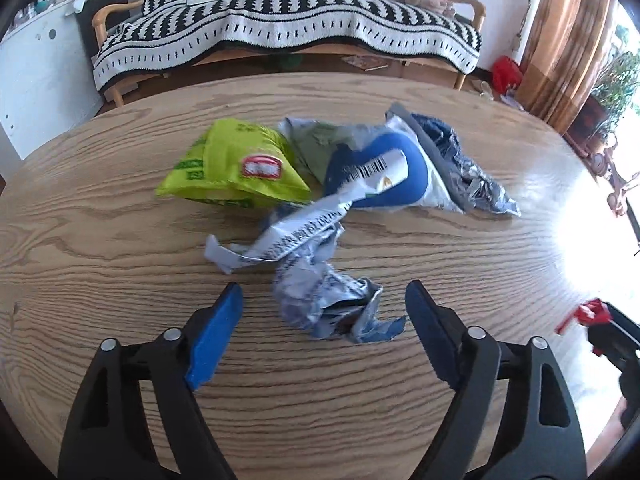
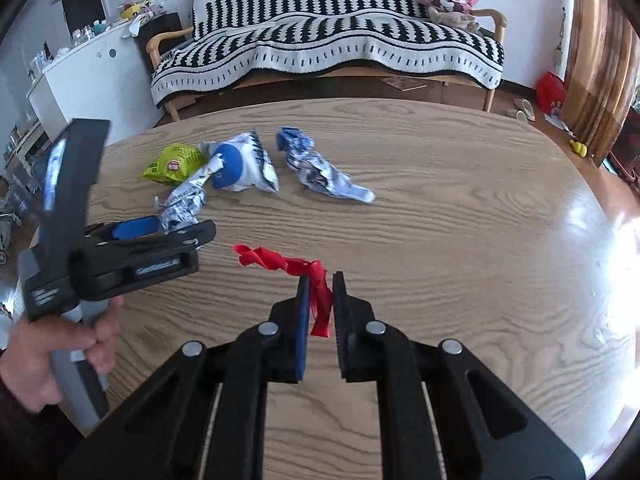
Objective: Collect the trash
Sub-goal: 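Grasp the red ribbon with the right tool while the left tool grasps the crumpled grey plastic bag, then carry both items to the bin and open both tools to drop them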
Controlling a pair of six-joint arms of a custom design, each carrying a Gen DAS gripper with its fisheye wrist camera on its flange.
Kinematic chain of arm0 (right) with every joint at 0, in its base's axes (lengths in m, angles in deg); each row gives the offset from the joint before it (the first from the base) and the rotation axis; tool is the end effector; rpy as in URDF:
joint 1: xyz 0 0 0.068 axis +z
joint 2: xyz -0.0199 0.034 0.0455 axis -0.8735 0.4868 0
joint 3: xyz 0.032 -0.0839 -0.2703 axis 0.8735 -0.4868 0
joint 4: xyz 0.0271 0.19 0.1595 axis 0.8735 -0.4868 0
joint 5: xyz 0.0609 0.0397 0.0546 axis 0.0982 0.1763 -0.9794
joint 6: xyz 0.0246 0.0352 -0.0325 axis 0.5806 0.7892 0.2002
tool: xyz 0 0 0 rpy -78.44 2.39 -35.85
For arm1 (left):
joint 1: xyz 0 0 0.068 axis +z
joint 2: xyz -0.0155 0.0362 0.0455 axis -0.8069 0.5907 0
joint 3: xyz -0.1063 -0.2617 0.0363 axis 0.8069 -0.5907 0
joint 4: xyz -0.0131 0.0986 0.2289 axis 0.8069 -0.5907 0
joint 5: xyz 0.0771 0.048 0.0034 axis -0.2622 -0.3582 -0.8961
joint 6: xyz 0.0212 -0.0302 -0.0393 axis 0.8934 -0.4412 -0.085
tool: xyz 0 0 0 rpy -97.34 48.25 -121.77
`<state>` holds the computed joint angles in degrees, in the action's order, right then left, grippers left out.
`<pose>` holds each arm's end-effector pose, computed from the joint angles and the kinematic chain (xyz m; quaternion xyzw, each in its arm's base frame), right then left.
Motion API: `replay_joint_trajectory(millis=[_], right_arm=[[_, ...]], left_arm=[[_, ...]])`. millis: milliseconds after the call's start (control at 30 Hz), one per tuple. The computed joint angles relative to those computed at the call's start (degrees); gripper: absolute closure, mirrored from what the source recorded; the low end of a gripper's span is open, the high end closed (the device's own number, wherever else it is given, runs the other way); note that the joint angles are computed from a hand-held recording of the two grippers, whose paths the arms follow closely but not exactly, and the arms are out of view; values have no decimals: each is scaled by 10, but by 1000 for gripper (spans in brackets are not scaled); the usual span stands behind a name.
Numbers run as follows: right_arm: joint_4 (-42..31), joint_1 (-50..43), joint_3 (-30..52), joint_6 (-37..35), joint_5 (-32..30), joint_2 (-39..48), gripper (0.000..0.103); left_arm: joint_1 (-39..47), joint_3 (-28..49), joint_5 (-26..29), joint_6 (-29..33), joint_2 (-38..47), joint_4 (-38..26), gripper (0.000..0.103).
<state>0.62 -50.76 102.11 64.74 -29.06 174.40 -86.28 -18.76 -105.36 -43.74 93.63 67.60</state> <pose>0.3038 0.0678 0.1733 -0.3274 0.8913 0.1516 0.2746 0.2549 -0.1435 0.1308 -0.2593 0.9255 0.0423 0.2728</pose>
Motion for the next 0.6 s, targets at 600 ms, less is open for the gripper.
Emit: replay_joint_trajectory(millis=[600], right_arm=[[-63,-77,-8,-20,-42,-75,91]], left_arm=[[-90,55,-49,-89,-32,-119,64]])
